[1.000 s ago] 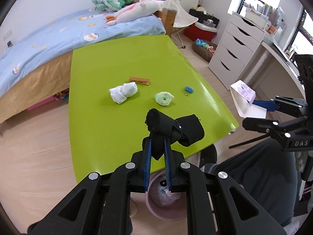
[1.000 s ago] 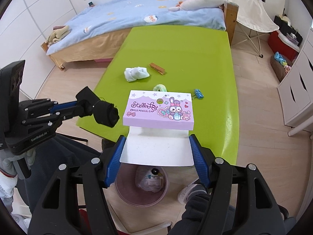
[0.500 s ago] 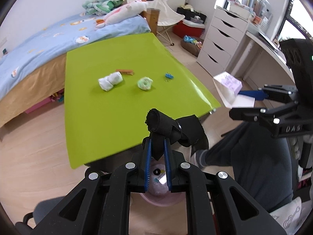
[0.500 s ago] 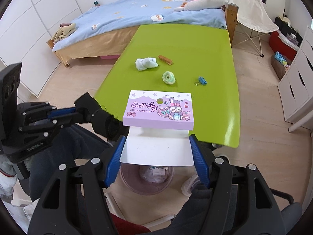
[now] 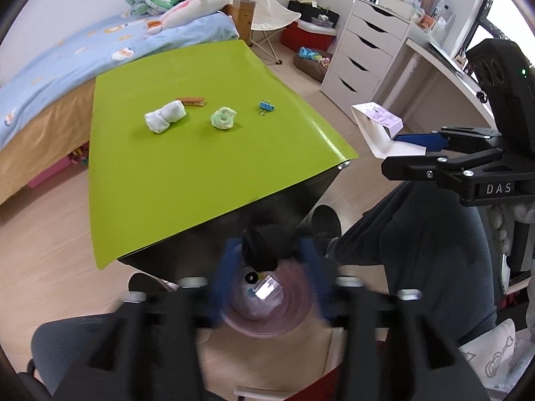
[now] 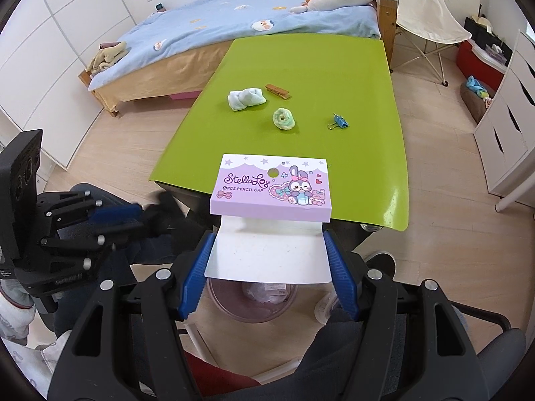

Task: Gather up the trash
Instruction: 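Carry the black sock over the wastebasket and open the left tool while the right tool holds the card, then bring the pink card over the wastebasket and open the right tool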

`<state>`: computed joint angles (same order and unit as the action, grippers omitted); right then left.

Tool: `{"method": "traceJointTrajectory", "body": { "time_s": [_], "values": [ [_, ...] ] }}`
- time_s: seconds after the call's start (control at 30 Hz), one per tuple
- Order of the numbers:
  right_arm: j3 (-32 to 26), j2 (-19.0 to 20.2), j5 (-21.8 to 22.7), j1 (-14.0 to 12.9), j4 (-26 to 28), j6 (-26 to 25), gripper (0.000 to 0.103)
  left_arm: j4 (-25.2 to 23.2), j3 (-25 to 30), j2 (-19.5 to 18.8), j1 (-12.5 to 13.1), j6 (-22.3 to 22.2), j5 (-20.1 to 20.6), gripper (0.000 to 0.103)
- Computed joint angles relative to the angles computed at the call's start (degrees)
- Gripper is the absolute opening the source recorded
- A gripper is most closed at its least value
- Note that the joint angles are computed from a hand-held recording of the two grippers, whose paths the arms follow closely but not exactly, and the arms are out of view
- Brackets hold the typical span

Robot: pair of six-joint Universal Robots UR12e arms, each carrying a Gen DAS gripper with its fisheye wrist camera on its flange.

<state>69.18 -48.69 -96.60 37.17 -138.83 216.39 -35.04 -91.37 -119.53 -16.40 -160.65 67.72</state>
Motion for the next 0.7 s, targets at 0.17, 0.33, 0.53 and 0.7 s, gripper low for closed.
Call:
{"method": "traceJointTrajectory", "body": {
  "time_s": [0.17, 0.33, 0.53, 0.7],
  "values": [
    [-0.1, 0.1, 0.5, 0.0, -0.1, -0.3, 0.064, 1.1, -0.1, -0.3, 0.3, -2.2, -0.4, 0.086],
    [-0.4, 0.4, 0.8, 0.1, -0.1, -0.5, 0.065, 2.3, -0.1, -0.4, 0.6, -4.1, 0.1, 0.095],
    [-0.7, 0.5, 1.0, 0.3, 0.1, -1.2, 0.065, 3.3, -0.4, -0.1, 0.9, -4.8, 1.6, 0.096],
    [-1.4, 0.8, 1.0, 0.7, 0.2, -2.8, 0.065, 4.3, -1.0, 0.6, 1.4, -5.6, 2.4, 0.096]
  ]
}}
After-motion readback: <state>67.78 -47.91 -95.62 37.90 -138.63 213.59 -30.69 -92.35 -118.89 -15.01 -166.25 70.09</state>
